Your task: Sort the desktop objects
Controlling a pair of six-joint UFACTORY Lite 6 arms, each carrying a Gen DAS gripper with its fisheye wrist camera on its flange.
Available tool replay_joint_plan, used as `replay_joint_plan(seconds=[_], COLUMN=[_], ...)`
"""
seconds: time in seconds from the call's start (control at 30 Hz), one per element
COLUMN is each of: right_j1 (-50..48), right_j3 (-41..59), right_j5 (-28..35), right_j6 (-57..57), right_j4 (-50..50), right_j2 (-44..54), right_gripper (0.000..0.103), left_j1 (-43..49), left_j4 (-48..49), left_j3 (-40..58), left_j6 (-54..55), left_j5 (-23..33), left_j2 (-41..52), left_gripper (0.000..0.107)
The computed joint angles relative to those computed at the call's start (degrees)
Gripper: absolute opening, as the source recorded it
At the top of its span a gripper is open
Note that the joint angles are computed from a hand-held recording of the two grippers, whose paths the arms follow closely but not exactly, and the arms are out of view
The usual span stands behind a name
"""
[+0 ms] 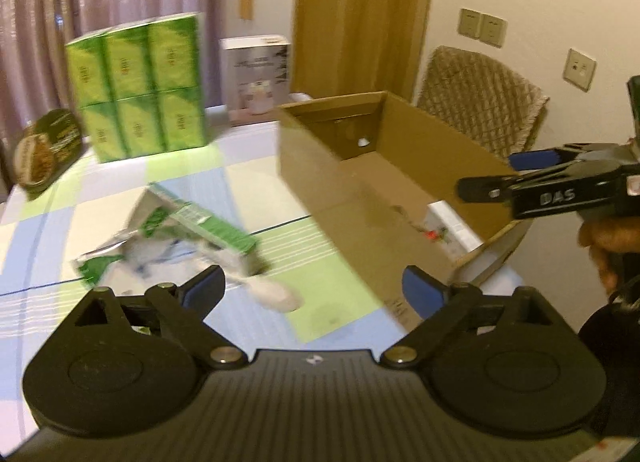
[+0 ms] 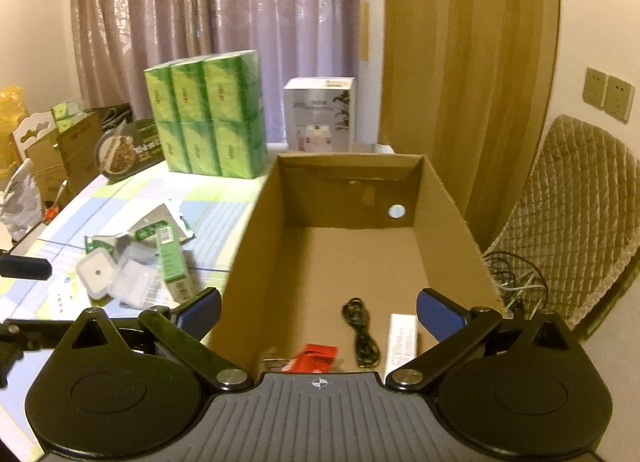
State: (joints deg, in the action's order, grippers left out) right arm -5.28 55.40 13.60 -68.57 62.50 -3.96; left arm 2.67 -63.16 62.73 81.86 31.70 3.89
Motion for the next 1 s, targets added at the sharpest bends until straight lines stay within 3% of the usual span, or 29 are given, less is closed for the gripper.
replay_joint_plan(seconds=[0.5,1.0], right_j1=[18.0,27.3], right_j3=[-0.4,3.9], right_j5=[-3.7,-6.9], right_j6=[16.4,19.8], right_j4=[-13.3,-16.3], right_j2=[-2.7,9.0], right_gripper=[0.101,0.101], left_j1=[23.6,29.2], left_j4=[6.0,12.8], left_j3=[0.2,14.5], left_j6=[8.6,7.9], left_j5=[5.6,9.3], left_j2=[1.7,15.8], left_gripper=[0.102,0.102])
